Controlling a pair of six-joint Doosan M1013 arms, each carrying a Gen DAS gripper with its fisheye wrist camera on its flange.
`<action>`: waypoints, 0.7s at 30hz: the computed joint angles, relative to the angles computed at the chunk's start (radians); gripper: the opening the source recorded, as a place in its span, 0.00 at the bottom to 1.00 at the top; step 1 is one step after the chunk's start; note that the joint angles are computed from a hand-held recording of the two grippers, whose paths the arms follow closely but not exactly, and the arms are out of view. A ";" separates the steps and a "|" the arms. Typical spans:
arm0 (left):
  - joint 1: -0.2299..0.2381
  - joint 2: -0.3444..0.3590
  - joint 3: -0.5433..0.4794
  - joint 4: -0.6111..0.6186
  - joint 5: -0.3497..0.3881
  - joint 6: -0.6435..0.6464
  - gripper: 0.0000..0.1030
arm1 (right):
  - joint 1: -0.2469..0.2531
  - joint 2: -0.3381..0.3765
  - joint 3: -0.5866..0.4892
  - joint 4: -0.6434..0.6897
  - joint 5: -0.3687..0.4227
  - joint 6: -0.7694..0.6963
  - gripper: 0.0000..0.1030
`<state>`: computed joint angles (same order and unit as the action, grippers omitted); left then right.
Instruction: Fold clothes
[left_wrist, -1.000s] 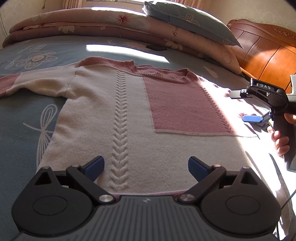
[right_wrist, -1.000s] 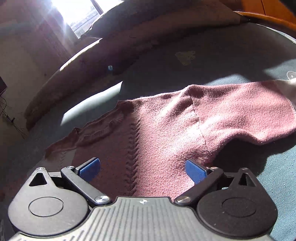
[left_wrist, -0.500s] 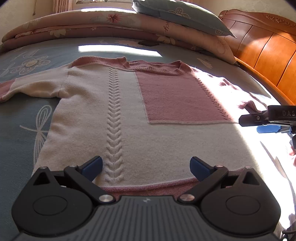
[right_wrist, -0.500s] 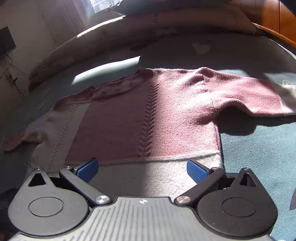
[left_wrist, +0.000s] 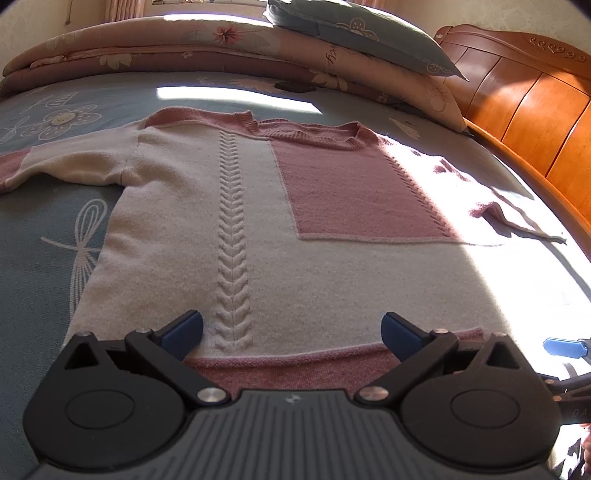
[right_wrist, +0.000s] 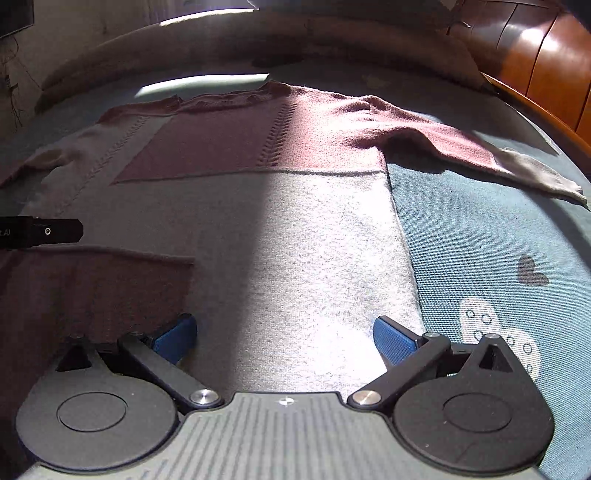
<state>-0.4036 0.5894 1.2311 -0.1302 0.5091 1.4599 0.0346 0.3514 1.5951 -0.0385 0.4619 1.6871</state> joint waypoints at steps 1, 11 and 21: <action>0.001 -0.002 0.005 -0.011 -0.007 0.007 0.99 | 0.002 -0.002 0.008 -0.015 -0.017 0.031 1.00; -0.015 -0.008 0.025 0.088 -0.020 0.008 0.99 | 0.007 -0.019 0.069 -0.099 -0.149 0.133 1.00; -0.039 -0.059 0.110 0.261 -0.055 -0.069 0.99 | -0.010 -0.040 0.111 0.072 -0.225 -0.055 1.00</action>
<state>-0.4428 0.5299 1.3412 0.1313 0.4536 1.3911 0.0242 0.3117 1.7062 0.0331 0.2373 1.6325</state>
